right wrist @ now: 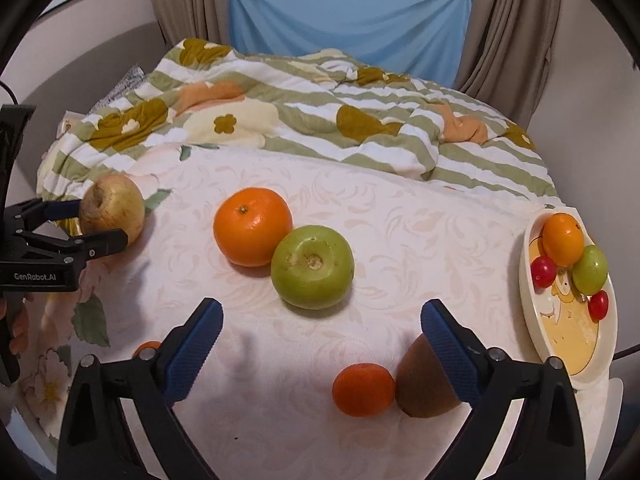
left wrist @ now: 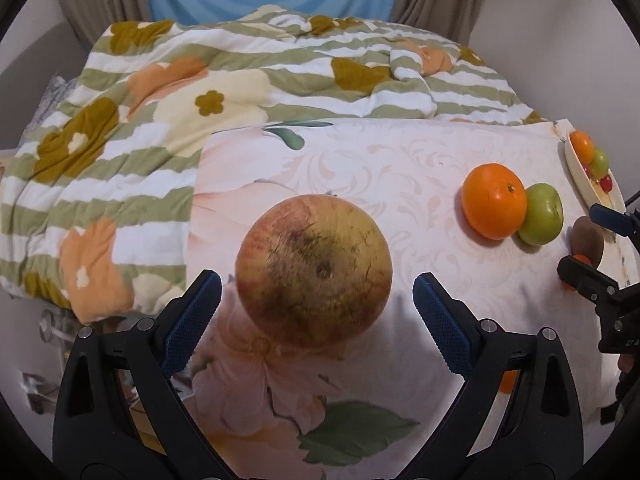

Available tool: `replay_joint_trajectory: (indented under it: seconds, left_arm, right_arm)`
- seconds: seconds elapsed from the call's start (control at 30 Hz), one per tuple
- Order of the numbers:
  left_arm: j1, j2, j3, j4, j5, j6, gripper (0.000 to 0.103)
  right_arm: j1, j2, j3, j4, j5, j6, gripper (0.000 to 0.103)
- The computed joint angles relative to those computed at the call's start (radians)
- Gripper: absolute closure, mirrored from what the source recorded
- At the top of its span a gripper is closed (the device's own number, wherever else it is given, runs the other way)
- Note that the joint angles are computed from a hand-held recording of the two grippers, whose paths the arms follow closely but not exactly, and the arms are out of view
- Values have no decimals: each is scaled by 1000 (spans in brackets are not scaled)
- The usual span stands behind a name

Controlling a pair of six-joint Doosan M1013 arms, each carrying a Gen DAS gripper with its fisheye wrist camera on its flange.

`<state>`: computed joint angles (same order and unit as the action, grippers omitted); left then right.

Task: Organize fruits
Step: 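Move the left tool to the large red apple while the right tool approaches the green apple, then grasp the red apple with the left tool while the right tool grasps the green apple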

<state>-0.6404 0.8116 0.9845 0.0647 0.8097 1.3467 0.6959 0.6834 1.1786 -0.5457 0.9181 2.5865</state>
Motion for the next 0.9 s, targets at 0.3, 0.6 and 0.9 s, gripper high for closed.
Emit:
replay_joint_trajectory:
  seconds: [0.3, 0.6, 0.9]
  left_arm:
    - [4, 18, -28, -9, 26, -5, 0]
    - [3, 30, -49, -6, 69, -16, 21]
    - [3, 10, -15, -32, 64, -23, 21]
  right_arm:
    - [-12, 37, -50, 58, 13, -87, 13]
    - [-25, 62, -90, 107, 32, -191, 23]
    - [-37, 72, -106, 152, 37, -234, 37]
